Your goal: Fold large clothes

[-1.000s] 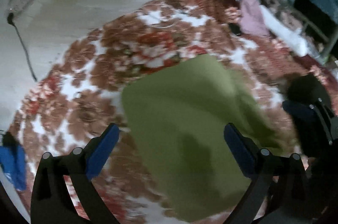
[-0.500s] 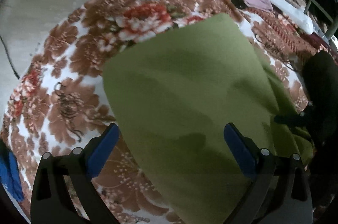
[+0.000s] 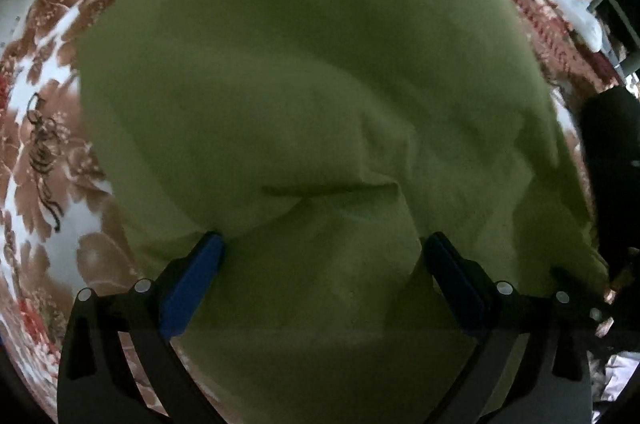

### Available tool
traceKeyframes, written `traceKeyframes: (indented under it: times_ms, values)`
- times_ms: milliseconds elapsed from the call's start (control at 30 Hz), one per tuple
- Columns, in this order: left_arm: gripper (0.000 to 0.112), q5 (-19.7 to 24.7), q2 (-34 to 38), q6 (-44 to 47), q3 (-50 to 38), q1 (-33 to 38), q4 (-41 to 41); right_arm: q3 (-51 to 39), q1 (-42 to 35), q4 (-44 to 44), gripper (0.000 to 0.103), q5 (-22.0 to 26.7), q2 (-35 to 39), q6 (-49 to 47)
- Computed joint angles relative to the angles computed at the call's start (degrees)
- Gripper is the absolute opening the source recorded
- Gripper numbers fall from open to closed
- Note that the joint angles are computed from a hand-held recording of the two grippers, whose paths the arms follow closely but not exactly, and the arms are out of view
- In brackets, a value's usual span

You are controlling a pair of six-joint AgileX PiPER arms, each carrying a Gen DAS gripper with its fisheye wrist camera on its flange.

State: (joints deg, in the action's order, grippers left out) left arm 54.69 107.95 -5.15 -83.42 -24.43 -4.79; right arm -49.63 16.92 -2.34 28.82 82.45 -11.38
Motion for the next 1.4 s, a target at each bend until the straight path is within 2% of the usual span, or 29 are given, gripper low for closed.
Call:
traceKeyframes:
  times_ms: [133, 200, 267, 433, 633, 733, 767, 800, 867, 967, 1133, 1267, 1400]
  values:
    - [0.099, 0.70, 1.56, -1.01, -1.40, 0.17, -0.57, -0.62, 0.33, 0.12, 0.098, 2.55, -3.88, 2.84]
    - [0.098, 0.23, 0.52, -2.22, -0.68, -0.22, 0.32, -1.29, 0.87, 3.80, 0.098, 4.80, -5.98, 2.34]
    - [0.098, -0.37, -2.26, -1.53, 1.08, 0.27, -0.86, -2.39, 3.32, 3.04, 0.098, 6.49, -7.03, 5.15]
    - [0.098, 0.67, -15.24, 0.10, 8.02, 3.69, -4.08, -3.71, 10.61, -0.59, 0.098, 8.93, -7.70, 13.93]
    - [0.098, 6.95, -31.03, 0.04, 17.05, 4.85, -3.12, -5.26, 17.51, 0.21, 0.098, 10.53, -7.95, 19.88]
    - [0.097, 7.38, -34.29, 1.65, 21.13, 4.08, -2.83, -4.58, 22.51, -1.14, 0.098, 10.48, -8.09, 23.14]
    - [0.093, 7.31, -34.62, 1.35, 22.21, 3.04, -1.92, -4.14, 24.16, -1.85, 0.098, 10.62, -7.99, 24.44]
    - [0.078, 7.42, -34.90, 1.99, 23.63, 2.64, -1.29, -3.58, 25.40, -1.95, 0.098, 10.59, -7.88, 25.12]
    - [0.066, 7.29, -35.14, 4.36, 25.62, 4.01, -3.33, -2.30, 28.05, -3.69, 0.098, 10.69, -7.55, 28.37]
    - [0.072, 6.74, -34.83, 5.28, 26.04, 4.92, -5.18, -0.02, 29.50, -5.05, 0.098, 9.56, -7.61, 31.61]
    - [0.074, 7.05, -34.13, 8.27, 24.20, 4.24, -6.19, 2.34, 31.92, -17.44, 0.098, 8.60, -6.69, 40.12]
    - [0.084, 8.51, -33.30, 12.45, 23.68, 2.92, -9.20, 3.83, 28.54, -19.68, 0.098, 6.67, -5.10, 38.17]
    - [0.084, 7.91, -32.12, 10.84, 24.10, -4.09, -4.71, 4.52, 24.10, -16.12, 0.097, 3.69, -5.50, 29.47]
